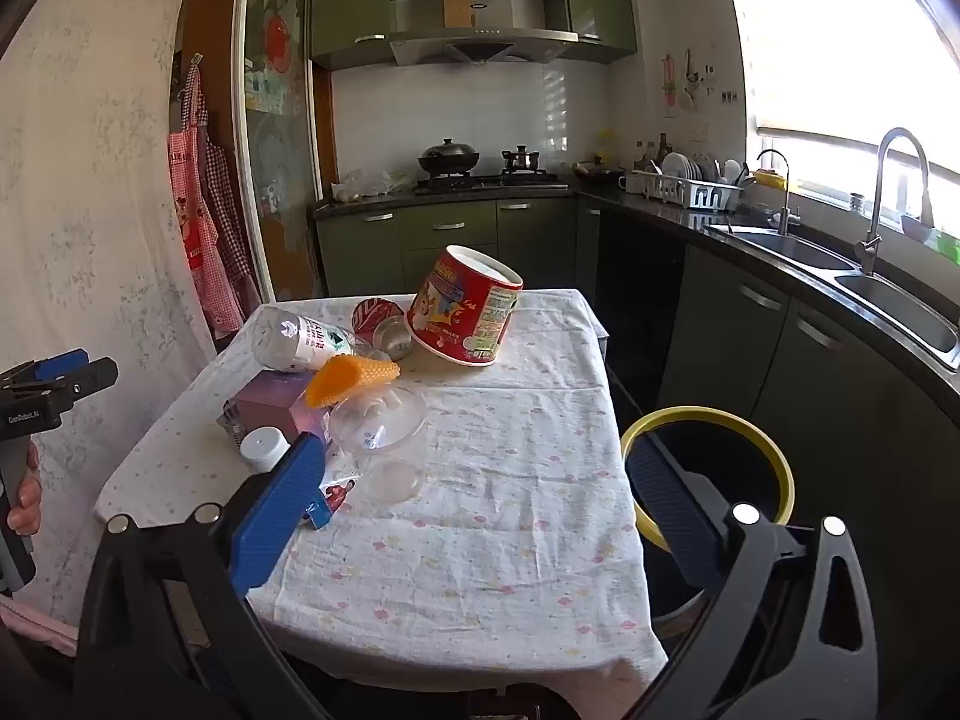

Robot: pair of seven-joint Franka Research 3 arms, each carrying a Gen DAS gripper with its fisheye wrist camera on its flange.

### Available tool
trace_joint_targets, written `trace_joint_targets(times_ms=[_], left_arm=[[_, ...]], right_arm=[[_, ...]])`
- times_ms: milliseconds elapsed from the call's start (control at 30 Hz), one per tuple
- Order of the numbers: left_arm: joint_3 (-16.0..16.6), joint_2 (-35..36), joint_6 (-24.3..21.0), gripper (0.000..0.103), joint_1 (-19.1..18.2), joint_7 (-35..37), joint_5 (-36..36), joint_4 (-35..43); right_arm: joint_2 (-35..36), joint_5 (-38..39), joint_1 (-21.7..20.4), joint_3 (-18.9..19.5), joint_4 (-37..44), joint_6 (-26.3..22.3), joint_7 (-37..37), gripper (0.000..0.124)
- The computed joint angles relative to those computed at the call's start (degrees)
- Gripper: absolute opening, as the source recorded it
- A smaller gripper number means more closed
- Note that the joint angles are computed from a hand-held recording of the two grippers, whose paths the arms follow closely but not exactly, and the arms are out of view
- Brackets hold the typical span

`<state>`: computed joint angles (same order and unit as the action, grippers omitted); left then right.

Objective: Collect trash

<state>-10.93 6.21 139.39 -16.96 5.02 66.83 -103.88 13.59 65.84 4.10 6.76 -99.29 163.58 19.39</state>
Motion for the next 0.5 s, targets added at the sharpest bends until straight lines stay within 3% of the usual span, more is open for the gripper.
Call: trace_joint_targets(times_ms=[200, 500], left_arm=[[-0.02, 0.99, -1.38, 0.099, -0.07, 1.80, -3.27, 1.52], [0.12, 0.60, -1.57, 0.099, -0.39, 0.94, -1.69, 0.87]], right_arm=[[0.19, -0.86, 0.00, -0.03, 0.12, -0.24, 0.92, 0.097], [0.27, -1.40, 0.00, 0.08, 0.05, 0.01, 1.45, 0.097]])
